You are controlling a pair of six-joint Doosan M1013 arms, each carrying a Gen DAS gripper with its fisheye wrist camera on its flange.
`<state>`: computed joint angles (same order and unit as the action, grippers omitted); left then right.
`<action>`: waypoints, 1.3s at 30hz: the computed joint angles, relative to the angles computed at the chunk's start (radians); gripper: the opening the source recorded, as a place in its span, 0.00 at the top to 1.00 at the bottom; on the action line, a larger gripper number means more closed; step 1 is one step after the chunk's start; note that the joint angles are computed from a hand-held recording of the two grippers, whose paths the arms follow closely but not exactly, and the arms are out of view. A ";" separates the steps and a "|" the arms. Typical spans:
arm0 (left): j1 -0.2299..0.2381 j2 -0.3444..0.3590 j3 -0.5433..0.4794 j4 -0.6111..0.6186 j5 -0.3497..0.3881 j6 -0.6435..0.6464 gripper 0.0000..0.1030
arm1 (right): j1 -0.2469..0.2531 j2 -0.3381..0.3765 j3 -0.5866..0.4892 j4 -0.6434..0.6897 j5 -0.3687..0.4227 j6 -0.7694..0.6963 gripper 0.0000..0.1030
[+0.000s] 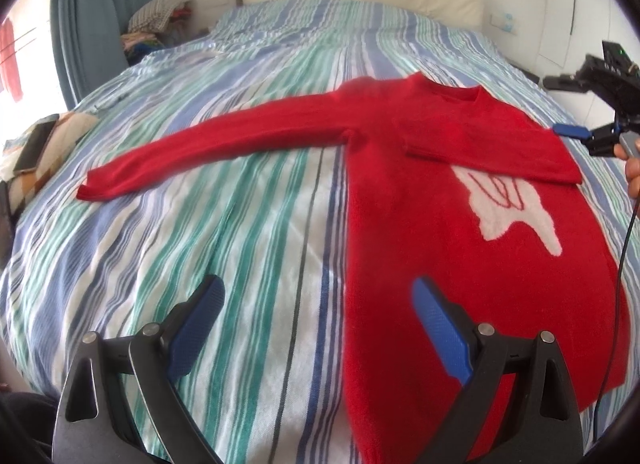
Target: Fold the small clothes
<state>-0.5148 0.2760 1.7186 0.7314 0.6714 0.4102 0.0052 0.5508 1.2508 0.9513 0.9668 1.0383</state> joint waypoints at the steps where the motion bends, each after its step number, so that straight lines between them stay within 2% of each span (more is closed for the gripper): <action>1: 0.002 0.003 -0.003 -0.018 -0.004 0.013 0.07 | -0.015 0.009 0.002 -0.034 0.013 0.058 0.25; 2: 0.002 0.006 -0.005 -0.026 -0.002 0.021 0.07 | -0.029 0.019 -0.002 -0.083 0.019 0.126 0.25; 4: -0.005 0.013 -0.010 -0.013 0.020 0.021 0.07 | -0.046 0.018 0.024 -0.252 -0.021 0.262 0.26; 5: -0.008 0.014 -0.010 0.000 0.030 0.016 0.07 | -0.058 0.013 0.052 -0.301 -0.056 0.299 0.32; 6: -0.010 0.014 -0.008 0.013 0.035 0.010 0.07 | -0.074 0.004 0.078 -0.298 -0.083 0.302 0.43; 8: -0.011 0.014 -0.006 0.025 0.039 0.003 0.07 | -0.099 -0.027 0.134 -0.285 -0.149 0.297 0.42; 10: -0.007 0.015 -0.007 0.016 0.033 0.006 0.07 | -0.118 -0.058 0.177 -0.230 -0.178 0.230 0.42; 12: -0.004 0.017 -0.010 0.006 0.029 0.005 0.07 | -0.132 -0.091 0.219 -0.159 -0.166 0.115 0.40; 15: -0.003 0.018 -0.009 0.020 0.032 -0.012 0.07 | -0.133 -0.161 0.305 -0.150 -0.197 -0.030 0.36; 20: -0.009 0.016 -0.001 0.093 0.058 -0.075 0.07 | -0.115 -0.283 0.468 -0.226 -0.396 -0.139 0.35; 21: -0.007 0.016 -0.001 0.093 0.059 -0.079 0.07 | -0.114 -0.307 0.501 -0.208 -0.451 -0.177 0.34; 25: 0.002 0.022 -0.006 0.067 0.061 -0.075 0.07 | -0.100 -0.385 0.616 -0.088 -0.687 -0.340 0.20; 27: 0.005 0.027 -0.009 0.051 0.068 -0.067 0.07 | -0.093 -0.391 0.637 -0.022 -0.759 -0.395 0.16; 31: 0.003 0.030 -0.008 0.049 0.078 -0.066 0.07 | -0.095 -0.361 0.637 -0.078 -0.747 -0.280 0.16; 34: 0.005 0.032 -0.010 0.037 0.077 -0.056 0.07 | -0.097 -0.333 0.631 -0.184 -0.715 -0.133 0.15; 39: 0.008 0.039 -0.019 0.010 0.069 -0.036 0.07 | -0.112 -0.317 0.627 -0.127 -0.683 -0.166 0.14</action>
